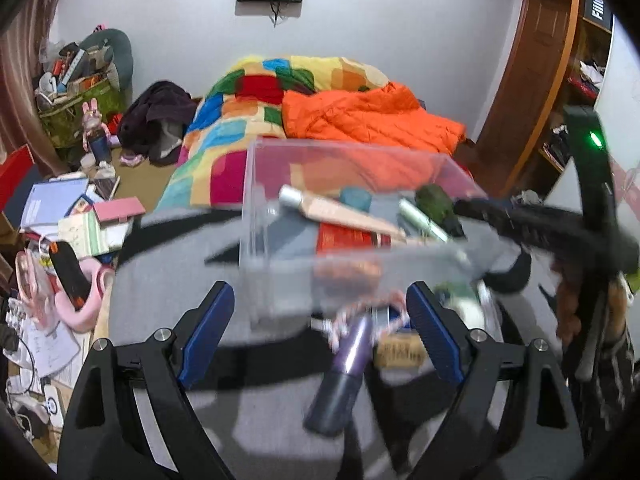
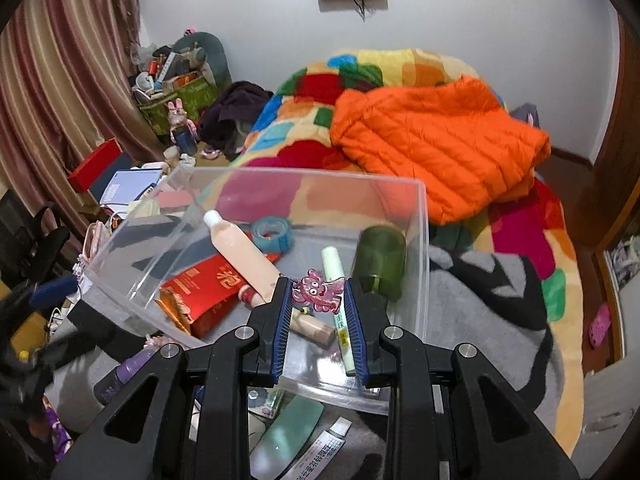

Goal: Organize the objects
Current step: 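Drop the pink clip into the clear box with the right tool while the left tool lifts the cylinder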

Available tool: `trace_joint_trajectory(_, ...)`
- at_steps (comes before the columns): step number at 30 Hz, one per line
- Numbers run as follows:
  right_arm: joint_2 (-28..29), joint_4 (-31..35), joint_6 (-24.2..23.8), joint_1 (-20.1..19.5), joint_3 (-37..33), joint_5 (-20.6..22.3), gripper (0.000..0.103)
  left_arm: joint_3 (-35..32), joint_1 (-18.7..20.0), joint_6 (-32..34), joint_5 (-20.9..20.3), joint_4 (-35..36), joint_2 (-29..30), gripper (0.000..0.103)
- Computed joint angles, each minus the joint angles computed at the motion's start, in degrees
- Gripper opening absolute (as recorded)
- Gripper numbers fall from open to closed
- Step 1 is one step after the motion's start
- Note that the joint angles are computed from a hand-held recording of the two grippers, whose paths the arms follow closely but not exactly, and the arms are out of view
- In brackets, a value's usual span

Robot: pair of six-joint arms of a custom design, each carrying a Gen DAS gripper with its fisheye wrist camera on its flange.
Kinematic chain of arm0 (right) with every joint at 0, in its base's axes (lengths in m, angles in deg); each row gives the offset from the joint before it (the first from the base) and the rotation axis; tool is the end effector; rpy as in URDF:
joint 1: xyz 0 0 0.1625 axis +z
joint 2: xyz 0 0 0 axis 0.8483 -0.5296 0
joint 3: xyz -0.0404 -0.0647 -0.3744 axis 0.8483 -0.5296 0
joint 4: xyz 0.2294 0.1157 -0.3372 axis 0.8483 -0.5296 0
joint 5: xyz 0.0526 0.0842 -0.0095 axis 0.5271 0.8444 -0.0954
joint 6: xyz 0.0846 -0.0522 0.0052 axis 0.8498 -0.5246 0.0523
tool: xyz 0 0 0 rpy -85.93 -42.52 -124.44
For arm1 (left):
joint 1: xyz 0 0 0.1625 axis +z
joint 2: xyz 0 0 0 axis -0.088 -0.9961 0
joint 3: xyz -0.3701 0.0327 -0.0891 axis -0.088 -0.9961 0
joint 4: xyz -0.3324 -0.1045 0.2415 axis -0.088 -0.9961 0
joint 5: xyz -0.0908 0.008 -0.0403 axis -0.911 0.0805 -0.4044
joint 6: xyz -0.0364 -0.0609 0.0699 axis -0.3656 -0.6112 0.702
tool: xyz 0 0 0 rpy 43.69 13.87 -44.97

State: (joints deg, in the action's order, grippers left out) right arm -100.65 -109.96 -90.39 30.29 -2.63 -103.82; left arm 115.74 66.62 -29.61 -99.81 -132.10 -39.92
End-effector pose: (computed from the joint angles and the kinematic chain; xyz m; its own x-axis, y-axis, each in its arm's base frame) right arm 0.0789 -0.8726 0.1584 -0.7688 -0.3088 0.5599 -0.5609 0.7461 -0.3587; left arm -0.1974 -0.7801 0.0690 -0.7880 0.1367 -0.6003 0.4887 0.7319 -0.4748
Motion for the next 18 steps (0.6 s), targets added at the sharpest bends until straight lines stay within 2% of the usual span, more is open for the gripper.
trace_joint_trajectory(5,0.6,2.6,1.7,-0.2,-1.3,-1.0,0.024,4.1,0.2,-0.4,-0.3,0.3,-0.9,0.086)
trace_joint_trajectory(8,0.8,2.7,1.2,0.0,-1.5,-2.0,0.026,3.5,0.9,-2.1,-1.3,3.7,-0.2,0.069)
trace_joint_trajectory(10,0.5,1.7,0.2,0.2,-0.6,-3.0,0.032,3.1,1.5,-3.7,-2.9,5.7,0.0,0.053)
trace_joint_trajectory(12,-0.4,-0.7,-1.1,0.4,1.5,-3.4,0.041,3.7,1.8,-4.6,-3.7,5.8,-0.3,0.044)
trace_joint_trajectory(18,-4.1,-4.6,-1.7,0.4,7.7,-2.3,0.045,8.3,1.5,-4.9,-3.5,1.8,-2.5,0.027)
